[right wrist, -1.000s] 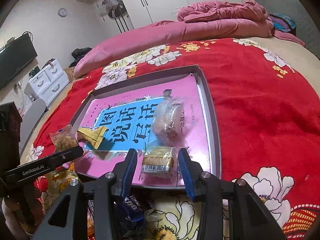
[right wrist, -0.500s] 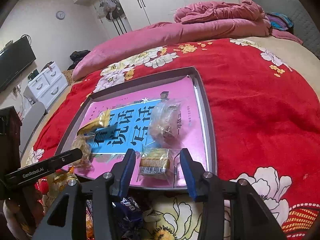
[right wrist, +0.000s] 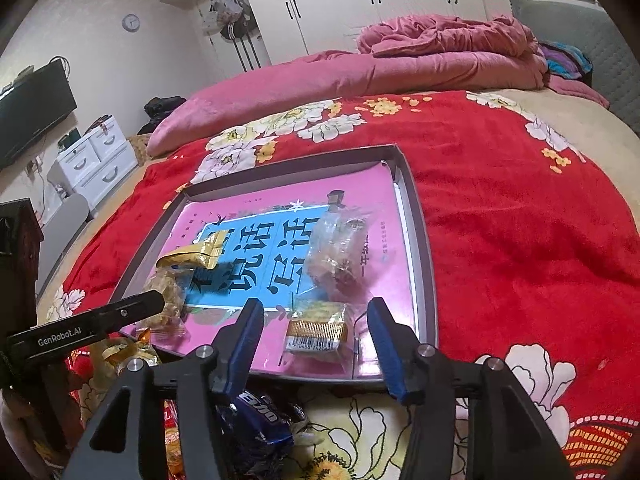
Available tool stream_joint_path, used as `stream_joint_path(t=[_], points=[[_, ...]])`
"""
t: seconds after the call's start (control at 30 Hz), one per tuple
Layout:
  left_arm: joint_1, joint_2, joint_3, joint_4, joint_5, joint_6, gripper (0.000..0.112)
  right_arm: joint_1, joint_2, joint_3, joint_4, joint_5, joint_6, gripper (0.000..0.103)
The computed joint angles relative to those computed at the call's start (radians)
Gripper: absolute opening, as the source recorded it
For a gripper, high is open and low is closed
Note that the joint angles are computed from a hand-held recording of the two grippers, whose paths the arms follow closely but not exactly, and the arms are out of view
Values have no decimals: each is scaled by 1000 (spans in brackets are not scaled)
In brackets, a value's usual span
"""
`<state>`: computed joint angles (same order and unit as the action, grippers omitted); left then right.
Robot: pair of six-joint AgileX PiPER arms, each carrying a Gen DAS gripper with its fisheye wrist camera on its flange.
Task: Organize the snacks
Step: 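Open right tool to drop the packet while left tool releases the floss bag, then withdraw both open tools from the tray back to the snack pile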
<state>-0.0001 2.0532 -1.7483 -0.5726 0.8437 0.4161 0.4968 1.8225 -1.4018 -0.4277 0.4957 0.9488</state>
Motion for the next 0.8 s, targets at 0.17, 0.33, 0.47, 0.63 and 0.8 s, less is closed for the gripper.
stream_joint_path(t=[0.17, 0.33, 0.47, 0.63, 0.8], points=[[6, -21, 24, -18, -22, 26, 66, 12, -3, -2, -39, 9, 21, 55], [14, -53, 59, -49, -59, 72, 69, 24, -6, -7, -71, 22, 35, 56], [17, -79, 86, -60, -93, 98, 72, 34, -9, -9, -99, 34, 49, 56], [22, -107, 118, -37, -147, 82, 74, 47, -13, -13, -139, 48, 76, 56], [42, -125, 134, -53, -164, 86, 76, 67, -26, -4, -187, 57, 110, 62]])
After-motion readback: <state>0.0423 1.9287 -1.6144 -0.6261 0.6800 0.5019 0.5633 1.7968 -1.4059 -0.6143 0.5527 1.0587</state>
